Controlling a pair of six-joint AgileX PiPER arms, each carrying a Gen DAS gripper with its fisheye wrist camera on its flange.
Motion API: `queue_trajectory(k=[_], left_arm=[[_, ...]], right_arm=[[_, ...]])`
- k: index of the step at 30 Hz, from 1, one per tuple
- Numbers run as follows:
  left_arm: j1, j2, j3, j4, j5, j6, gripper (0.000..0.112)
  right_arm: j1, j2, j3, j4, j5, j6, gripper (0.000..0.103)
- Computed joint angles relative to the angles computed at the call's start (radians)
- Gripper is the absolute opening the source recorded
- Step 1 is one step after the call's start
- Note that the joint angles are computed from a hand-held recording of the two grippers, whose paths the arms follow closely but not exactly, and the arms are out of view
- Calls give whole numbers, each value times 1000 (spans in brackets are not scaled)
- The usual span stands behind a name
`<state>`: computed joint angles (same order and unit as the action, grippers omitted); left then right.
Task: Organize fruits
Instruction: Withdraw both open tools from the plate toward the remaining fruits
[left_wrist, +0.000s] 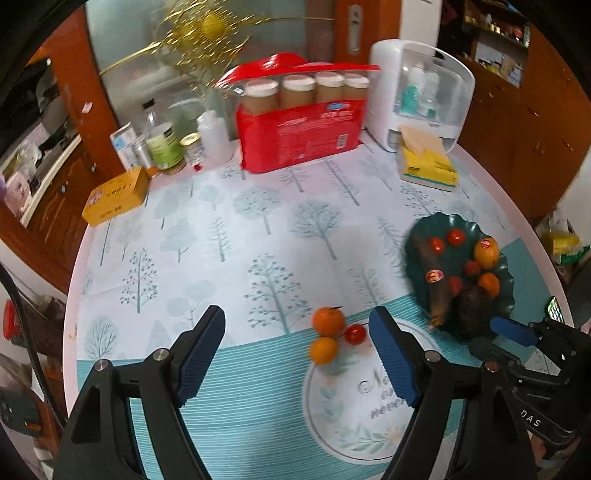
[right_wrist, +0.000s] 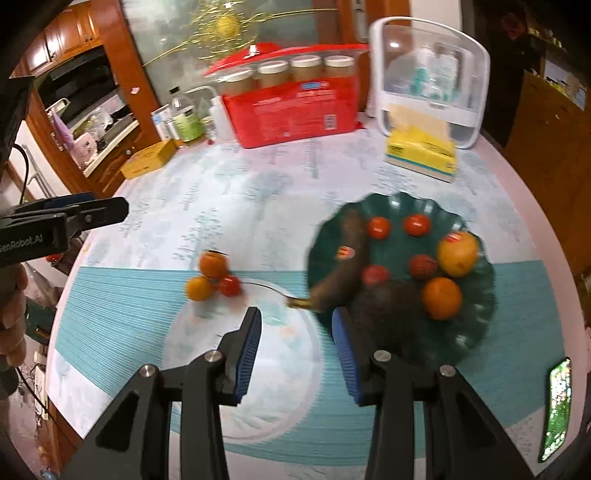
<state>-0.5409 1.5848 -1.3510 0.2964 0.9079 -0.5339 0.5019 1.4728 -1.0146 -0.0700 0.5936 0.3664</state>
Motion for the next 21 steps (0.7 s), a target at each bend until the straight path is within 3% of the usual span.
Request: queue_trajectory(k=[5,13,21], left_arm=[[70,-19,118,-78,-87,96,78],[120,55,220,-253,-226,302,70],[170,188,180,-469,-252,502,53]], right_arm=[[70,84,-50,-13,-77,39,40],[81,264,-110,143,-164,-137,38],[60,396,-171,247,-172,-286,34]])
